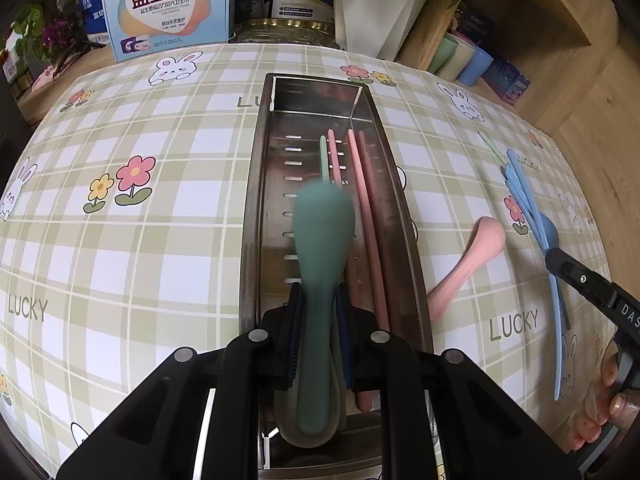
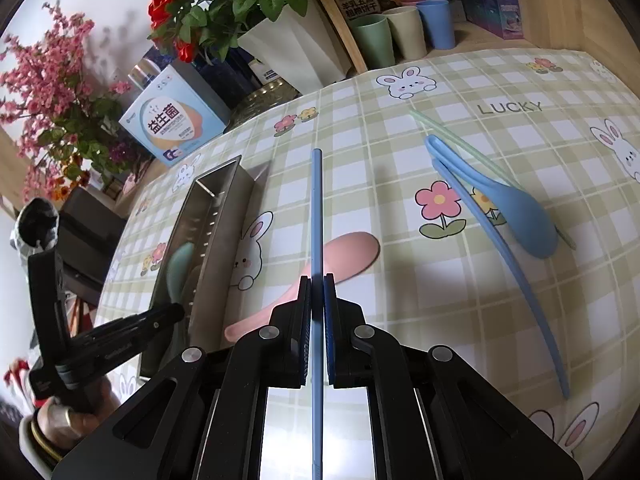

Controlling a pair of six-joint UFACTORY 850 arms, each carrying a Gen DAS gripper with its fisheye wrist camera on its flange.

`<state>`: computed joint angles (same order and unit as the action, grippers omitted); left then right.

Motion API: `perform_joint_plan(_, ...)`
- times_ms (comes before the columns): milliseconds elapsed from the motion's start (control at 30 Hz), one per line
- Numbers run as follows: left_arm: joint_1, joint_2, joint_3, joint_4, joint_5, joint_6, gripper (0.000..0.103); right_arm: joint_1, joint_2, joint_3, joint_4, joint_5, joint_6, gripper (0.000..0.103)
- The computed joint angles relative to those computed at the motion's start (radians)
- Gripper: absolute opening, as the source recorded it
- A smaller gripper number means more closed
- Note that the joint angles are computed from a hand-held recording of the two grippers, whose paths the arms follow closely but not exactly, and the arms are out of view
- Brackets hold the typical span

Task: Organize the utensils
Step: 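Lower the teal spoon into the rack, open the left tool while the right tool carries the blue chopstick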

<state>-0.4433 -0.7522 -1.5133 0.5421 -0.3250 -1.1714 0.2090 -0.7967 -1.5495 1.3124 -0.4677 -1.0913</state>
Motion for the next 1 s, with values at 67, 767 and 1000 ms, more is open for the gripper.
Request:
perform_joint_plan(67,-0.001,0.003,0.001,0.012,0.001,-0.014,0.016,0.000,0.001,0.002,0.001,-0.006,0.002,0.006)
perform_joint_plan(767,-0.001,0.227,0.289,0.841,0.030,-0.862,0.087,0.133,-0.117,-0.233,-0.242,-0.102,0.405,0.006)
perform_joint_plan(1000,0.008,0.242,0.325,0.845,0.016,-0.870,0.094,0.174,-0.181,-0.333,-0.413,-0.082,0.637,0.006)
